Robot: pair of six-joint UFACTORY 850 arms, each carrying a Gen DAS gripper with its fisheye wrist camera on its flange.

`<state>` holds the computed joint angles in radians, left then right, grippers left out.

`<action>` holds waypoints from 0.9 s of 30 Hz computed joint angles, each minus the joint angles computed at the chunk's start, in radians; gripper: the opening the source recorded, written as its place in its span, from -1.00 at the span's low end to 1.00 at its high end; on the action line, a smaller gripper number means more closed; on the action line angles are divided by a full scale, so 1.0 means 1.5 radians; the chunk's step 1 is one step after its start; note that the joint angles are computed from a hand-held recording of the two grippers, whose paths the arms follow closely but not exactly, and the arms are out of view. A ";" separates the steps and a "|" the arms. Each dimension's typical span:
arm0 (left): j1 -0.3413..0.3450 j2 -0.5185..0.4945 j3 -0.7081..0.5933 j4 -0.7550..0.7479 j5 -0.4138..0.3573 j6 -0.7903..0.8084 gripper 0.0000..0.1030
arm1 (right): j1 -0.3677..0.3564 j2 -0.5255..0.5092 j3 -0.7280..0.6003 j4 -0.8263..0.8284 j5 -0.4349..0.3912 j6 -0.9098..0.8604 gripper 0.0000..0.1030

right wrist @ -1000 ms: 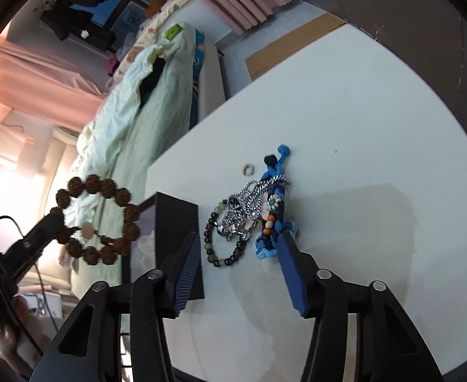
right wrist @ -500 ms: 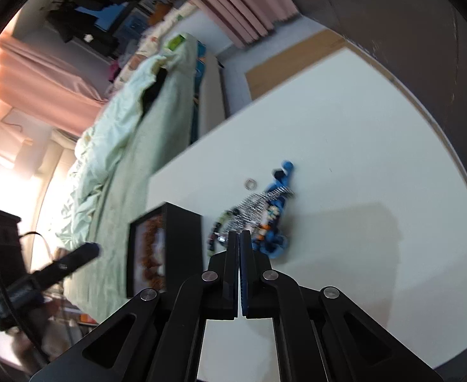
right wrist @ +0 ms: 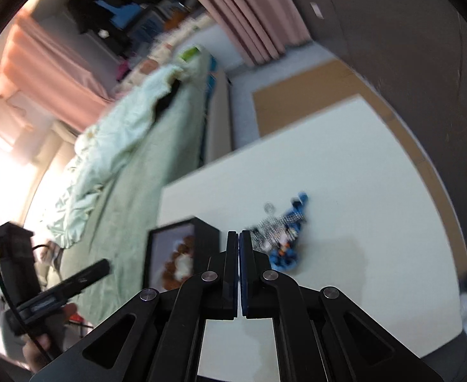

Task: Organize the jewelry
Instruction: 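Drop the brown bracelet into the box with the left tool while the right tool grasps the blue keychain, then carry the blue beaded keychain over the black box and open the right tool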

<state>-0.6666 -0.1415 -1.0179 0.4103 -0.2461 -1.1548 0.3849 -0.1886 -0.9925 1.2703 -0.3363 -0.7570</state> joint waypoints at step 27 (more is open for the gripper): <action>-0.012 0.082 0.091 0.287 0.009 -0.326 0.67 | 0.004 0.005 0.012 0.118 -0.007 -0.098 -0.91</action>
<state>-0.6847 -0.0184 -0.8810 0.8410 -0.2322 -1.6434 0.3904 -0.1818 -0.9749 1.4470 -0.3463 -0.9045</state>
